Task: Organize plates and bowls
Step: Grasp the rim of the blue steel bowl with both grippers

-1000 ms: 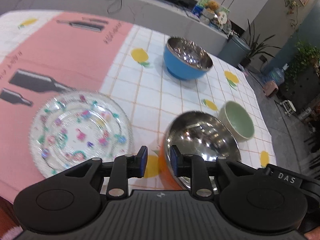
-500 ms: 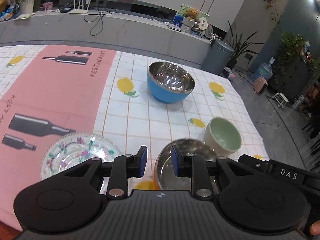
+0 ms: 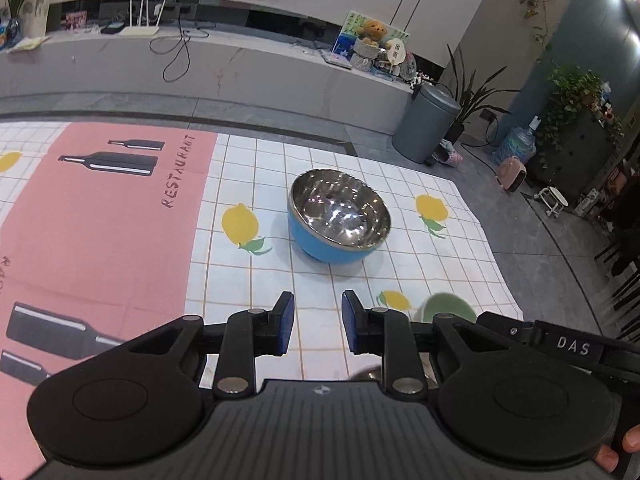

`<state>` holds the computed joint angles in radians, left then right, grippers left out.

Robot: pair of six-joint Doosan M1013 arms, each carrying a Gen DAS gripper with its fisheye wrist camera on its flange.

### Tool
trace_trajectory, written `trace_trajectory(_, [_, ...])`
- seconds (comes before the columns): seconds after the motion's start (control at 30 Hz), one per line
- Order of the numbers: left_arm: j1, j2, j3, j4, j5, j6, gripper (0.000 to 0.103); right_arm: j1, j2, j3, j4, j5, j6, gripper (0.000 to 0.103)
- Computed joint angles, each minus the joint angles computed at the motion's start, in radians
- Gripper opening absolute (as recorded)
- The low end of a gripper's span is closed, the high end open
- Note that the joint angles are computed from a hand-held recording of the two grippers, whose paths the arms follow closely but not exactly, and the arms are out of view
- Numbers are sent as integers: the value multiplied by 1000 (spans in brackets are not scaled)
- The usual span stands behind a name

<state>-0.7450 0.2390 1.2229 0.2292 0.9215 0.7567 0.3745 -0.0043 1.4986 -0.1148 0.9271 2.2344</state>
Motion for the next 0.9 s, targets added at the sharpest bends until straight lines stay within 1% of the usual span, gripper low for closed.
trace_trajectory(0.23, [66, 39, -31, -125, -28, 55, 29, -23, 90, -102, 37, 68, -37, 41])
trace_trajectory(0.43, [100, 106, -104, -176, -13, 89, 29, -38, 162, -171, 49, 89, -44, 41])
trace_trajectory(0.63, [116, 190, -206, -198, 68, 144, 29, -45, 240, -244, 53, 141, -65, 40])
trace_trajectory(0.77, [141, 249, -277, -287, 132, 164, 29, -54, 292, -298, 77, 182, -92, 40])
trace_trajectory(0.83, [148, 273, -306, -303, 164, 146, 29, -63, 316, -322, 104, 201, -98, 40])
trace_trajectory(0.9, [151, 296, -333, -297, 198, 128, 29, -72, 338, -345, 139, 230, -75, 40])
